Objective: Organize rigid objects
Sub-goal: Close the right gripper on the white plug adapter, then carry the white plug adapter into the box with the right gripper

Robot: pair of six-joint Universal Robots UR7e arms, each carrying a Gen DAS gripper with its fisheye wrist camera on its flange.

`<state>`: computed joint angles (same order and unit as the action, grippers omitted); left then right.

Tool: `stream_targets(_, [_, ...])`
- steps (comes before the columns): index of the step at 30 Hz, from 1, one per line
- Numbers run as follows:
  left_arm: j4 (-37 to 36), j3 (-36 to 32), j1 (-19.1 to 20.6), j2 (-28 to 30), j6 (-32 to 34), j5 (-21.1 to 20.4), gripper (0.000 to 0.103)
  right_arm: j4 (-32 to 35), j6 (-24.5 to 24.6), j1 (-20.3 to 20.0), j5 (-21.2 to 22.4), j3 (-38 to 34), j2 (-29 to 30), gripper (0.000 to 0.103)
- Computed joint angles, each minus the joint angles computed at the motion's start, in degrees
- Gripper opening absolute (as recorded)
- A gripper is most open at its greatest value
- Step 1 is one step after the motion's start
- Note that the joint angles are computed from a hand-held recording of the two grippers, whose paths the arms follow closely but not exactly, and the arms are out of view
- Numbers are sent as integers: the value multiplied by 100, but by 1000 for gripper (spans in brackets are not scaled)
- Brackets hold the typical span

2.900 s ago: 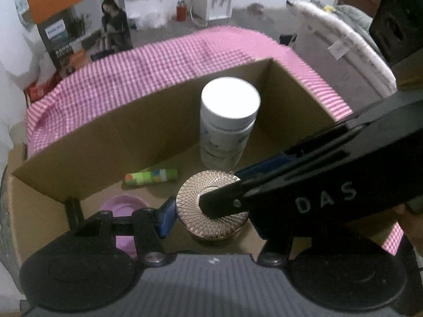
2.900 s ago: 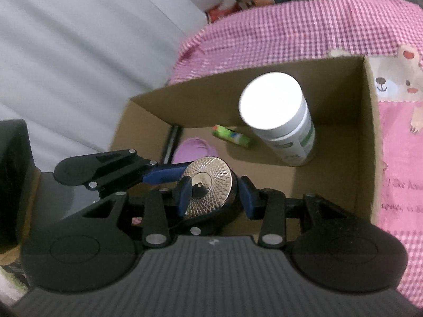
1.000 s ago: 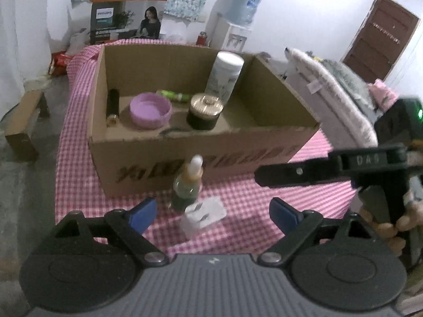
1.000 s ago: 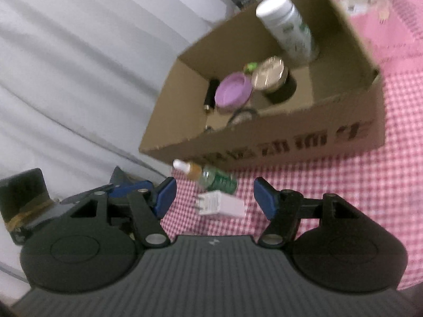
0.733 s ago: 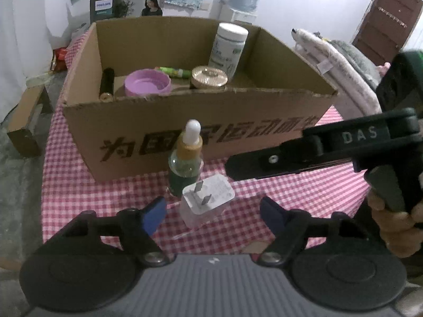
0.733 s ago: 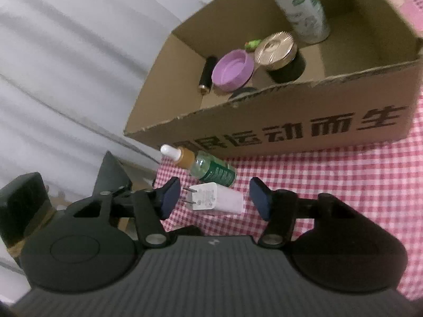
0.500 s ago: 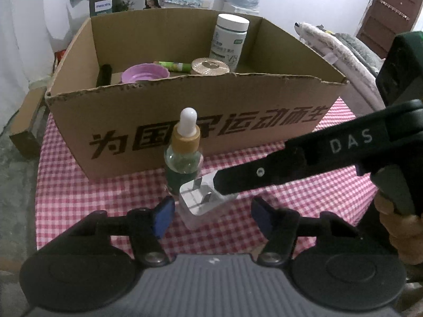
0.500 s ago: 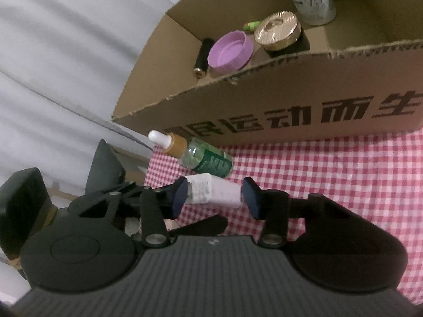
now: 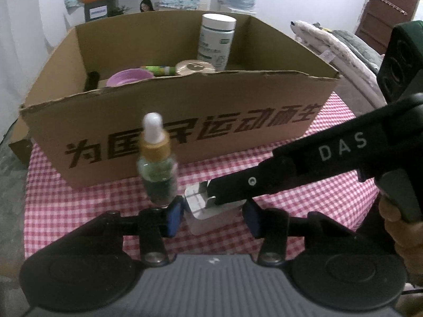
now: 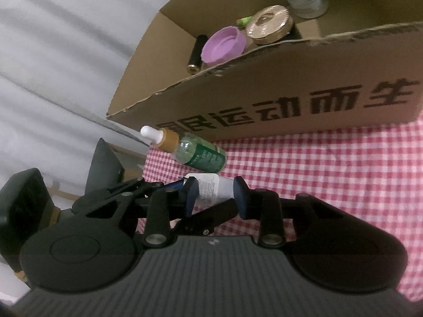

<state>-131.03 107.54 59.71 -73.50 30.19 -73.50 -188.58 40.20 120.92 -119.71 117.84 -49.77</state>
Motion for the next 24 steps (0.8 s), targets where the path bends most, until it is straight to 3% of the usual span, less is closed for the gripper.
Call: stream_targets(24, [-202, 165, -114, 90, 62, 142, 48, -3, 223, 61, -197, 182, -161, 33])
